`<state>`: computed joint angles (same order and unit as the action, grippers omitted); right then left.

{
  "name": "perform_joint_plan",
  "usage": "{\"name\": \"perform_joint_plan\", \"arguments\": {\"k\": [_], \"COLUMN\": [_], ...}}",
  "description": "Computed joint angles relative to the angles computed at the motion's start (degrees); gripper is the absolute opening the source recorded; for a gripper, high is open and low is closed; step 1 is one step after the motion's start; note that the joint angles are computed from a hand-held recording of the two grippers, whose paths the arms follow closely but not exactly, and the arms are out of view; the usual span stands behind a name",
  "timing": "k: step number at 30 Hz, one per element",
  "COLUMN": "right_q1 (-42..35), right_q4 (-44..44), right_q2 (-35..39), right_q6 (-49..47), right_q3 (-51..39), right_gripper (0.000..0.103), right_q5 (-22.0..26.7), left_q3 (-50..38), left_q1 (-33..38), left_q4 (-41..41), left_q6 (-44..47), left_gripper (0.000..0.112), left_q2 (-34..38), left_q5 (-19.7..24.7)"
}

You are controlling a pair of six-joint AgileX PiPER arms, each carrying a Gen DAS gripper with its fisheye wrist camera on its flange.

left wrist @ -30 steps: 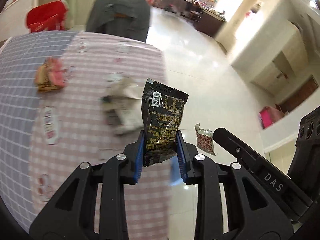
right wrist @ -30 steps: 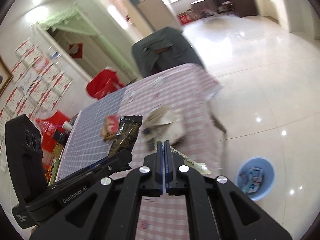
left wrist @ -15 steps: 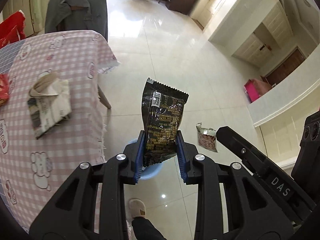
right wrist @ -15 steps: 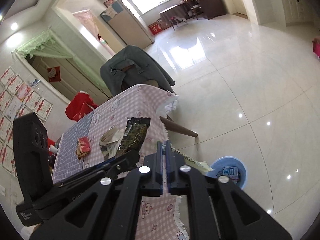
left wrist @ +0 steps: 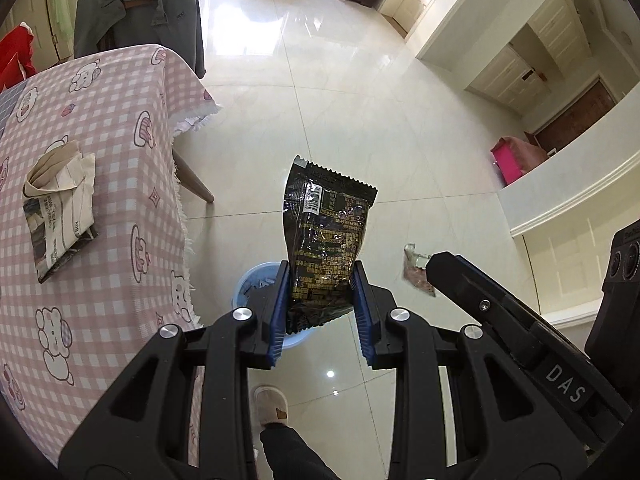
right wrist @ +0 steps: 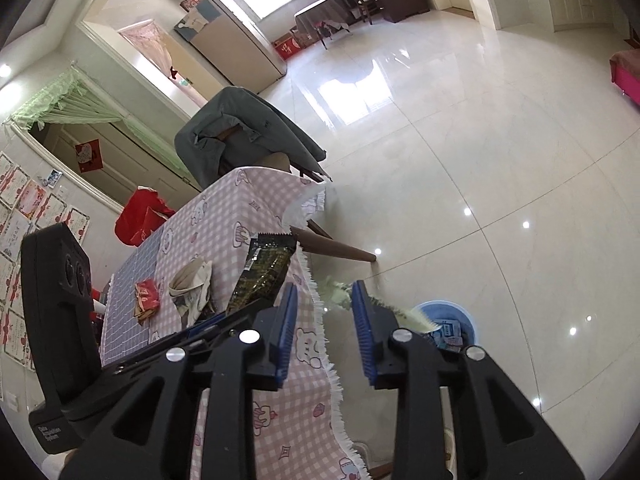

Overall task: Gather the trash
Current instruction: 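Carry the black and green wrappers off the table over the blue bucket, then open the right tool and the left tool to drop both wrappers into the bucket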

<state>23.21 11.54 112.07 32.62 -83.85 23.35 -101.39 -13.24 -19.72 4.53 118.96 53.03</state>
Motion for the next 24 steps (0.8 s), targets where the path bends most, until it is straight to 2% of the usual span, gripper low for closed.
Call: {"name": "perform_joint_plan", "arguments": {"k": [4,9,14,18,24], "right_q1": [-0.70,-1.66,-1.64,-2.04,-1.41], "right_q4": [2.22,4.60,3.24,6.68,4.18], "right_q2": [0.31,1.19,2.08,2.62,3.05], "right_q6": [-2.36,-4.64,-4.00,-6.80,-6.08], "right_q3": [0.10,-0.67,-2.35,-2.47,-3.33], "right_gripper": [0.032,0.042,0.047,0.048,0.045], "right_q5": [0.60,2.19,4.23,4.46,4.42], "left_q3": [-0.83,-2.55,-3.41,-3.13,-2.44], "left_q1": [-0.27,0.35,1.05,1.72,2.29], "left_q4": [0.49,0.28,0.49,0.58,0.80], "left_q6": [-0.66,-0.08,0.23,0.22,-0.15], "left_gripper": [0.029,0.029,0.030,0.030,0.030], "left_q2": [0.76,2.38,3.76,3.92,3.56], "left_q5": [0.33,1.07,0.92,0.85,0.98]}}
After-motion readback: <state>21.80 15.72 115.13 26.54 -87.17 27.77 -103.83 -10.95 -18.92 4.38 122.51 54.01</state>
